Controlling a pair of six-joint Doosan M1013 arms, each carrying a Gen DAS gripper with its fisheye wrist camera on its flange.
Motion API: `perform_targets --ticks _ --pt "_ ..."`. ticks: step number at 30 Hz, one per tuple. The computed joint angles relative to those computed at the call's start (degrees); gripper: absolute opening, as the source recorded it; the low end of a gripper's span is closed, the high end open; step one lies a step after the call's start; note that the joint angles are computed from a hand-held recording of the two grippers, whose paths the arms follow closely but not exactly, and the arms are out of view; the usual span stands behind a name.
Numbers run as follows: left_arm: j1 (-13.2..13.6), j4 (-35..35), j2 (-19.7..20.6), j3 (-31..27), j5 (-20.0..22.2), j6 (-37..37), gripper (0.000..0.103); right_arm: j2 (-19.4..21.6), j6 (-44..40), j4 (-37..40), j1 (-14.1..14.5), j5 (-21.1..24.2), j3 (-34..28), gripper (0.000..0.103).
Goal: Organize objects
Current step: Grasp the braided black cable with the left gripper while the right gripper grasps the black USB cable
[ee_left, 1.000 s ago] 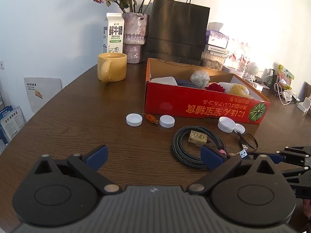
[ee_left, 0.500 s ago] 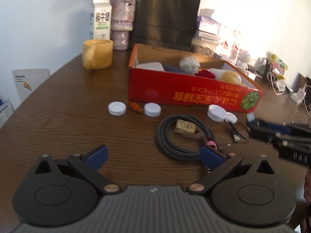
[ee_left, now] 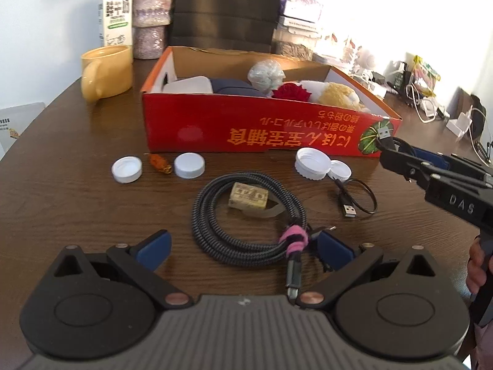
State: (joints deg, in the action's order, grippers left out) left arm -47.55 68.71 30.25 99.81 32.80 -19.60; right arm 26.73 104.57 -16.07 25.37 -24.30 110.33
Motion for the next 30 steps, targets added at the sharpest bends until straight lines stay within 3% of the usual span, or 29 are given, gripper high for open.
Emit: perform_targets --ticks 8,20,30 --pt "1.1 -6.88 1.27 -2.75 0.23 8.17 0.103 0.34 -3.79 4.57 0.11 -2.36 1.0 0.038" --pt "2.2 -14.38 2.81 -5.92 2.01 16.9 0.103 0.34 -4.13 3.74 0.25 -2.76 1.39 0.038" --pt "1.25 -11.23 4.18 -6.85 5.18 16.89 0.103 0.31 -4.09 3.73 0.27 -2.75 1.41 0.038"
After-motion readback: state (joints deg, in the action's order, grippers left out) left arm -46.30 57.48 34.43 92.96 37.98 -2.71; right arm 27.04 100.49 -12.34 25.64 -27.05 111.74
